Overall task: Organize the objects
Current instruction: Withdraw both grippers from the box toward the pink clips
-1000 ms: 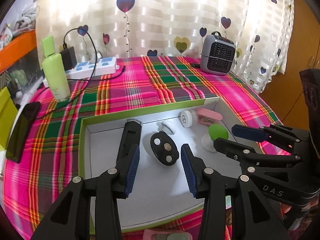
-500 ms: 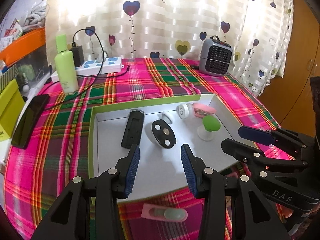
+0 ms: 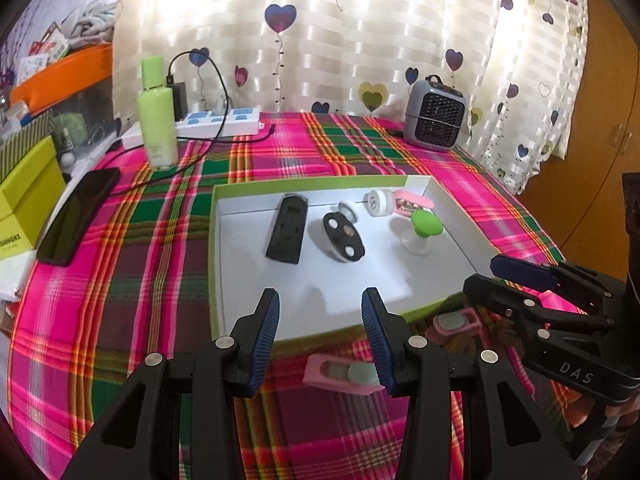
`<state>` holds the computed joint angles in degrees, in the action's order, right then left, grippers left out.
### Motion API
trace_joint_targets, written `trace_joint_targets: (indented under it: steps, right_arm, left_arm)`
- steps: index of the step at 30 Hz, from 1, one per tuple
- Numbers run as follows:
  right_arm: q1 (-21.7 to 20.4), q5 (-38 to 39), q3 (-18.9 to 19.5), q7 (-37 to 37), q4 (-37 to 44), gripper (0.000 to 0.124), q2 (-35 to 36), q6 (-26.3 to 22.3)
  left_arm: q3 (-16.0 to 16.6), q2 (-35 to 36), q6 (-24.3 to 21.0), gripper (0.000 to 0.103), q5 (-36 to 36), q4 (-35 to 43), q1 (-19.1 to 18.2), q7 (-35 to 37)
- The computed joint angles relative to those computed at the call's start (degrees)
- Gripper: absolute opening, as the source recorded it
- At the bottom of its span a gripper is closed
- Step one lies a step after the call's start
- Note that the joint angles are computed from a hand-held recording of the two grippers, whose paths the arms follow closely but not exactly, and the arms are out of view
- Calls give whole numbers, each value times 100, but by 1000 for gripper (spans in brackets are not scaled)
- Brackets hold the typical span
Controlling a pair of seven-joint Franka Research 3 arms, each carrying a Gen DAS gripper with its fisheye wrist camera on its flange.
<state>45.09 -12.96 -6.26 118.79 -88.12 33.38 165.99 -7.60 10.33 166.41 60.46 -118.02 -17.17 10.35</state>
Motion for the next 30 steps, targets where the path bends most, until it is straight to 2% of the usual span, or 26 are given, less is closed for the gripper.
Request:
trace_joint_targets:
  steps: [5,16,23,30]
  right_arm:
    - [172,-156,-180,170,-259,45,-140,198]
    - [-61,194,196,-250,-798,45,-395,413]
    - [-201,566,422,-614,-856,45,-394,432]
    - [-238,788,504,-832,-834,45,-349,363]
  left_arm:
    - [3,-129,155,41,80,-165,35,-110]
    - [-66,-310,599,41,197,-652,162,-116]
    - [-92,-189,775,42,-294,-674,150,427]
    - [-5,-104,796,47,-611,-649,48,748]
